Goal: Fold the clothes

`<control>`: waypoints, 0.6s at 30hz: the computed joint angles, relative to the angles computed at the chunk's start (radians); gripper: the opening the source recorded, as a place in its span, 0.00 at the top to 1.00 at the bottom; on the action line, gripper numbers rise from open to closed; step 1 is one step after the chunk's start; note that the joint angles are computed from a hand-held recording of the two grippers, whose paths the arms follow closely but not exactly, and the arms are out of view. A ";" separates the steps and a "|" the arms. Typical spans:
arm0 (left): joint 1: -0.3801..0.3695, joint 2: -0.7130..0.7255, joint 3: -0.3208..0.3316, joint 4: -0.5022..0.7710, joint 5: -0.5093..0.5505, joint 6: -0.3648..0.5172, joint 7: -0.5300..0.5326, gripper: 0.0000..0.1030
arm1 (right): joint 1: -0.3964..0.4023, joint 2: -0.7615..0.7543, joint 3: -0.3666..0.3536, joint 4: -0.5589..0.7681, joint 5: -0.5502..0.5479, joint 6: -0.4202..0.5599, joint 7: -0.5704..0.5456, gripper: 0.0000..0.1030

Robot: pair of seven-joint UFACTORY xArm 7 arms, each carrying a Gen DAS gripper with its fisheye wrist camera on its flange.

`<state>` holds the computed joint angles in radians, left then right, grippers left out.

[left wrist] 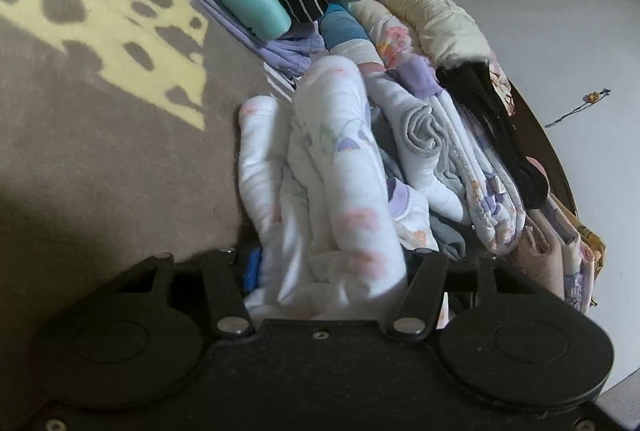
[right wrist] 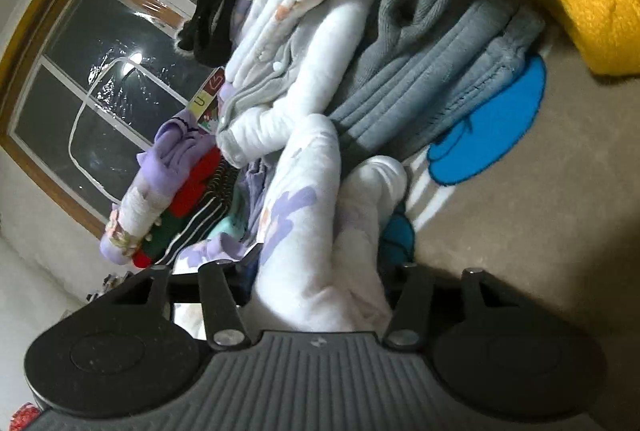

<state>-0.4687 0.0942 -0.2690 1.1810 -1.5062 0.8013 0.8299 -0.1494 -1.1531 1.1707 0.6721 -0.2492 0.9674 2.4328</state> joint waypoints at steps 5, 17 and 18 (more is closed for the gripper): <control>0.000 -0.016 0.002 0.006 0.027 -0.006 -0.047 0.32 | -0.005 -0.016 0.008 0.012 -0.012 -0.001 0.019 0.44; -0.048 -0.370 0.064 -0.246 0.164 -0.130 -0.160 0.12 | -0.139 -0.047 0.098 0.485 0.138 0.465 -0.262 0.11; -0.055 -0.410 0.066 -0.269 0.189 -0.140 -0.159 0.10 | -0.160 -0.046 0.106 0.534 0.155 0.500 -0.284 0.08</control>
<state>-0.5237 -0.3159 -0.2029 0.9124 -1.3172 0.6617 0.6706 -0.3094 -1.1996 1.2766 1.2061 -0.0943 1.4671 2.1490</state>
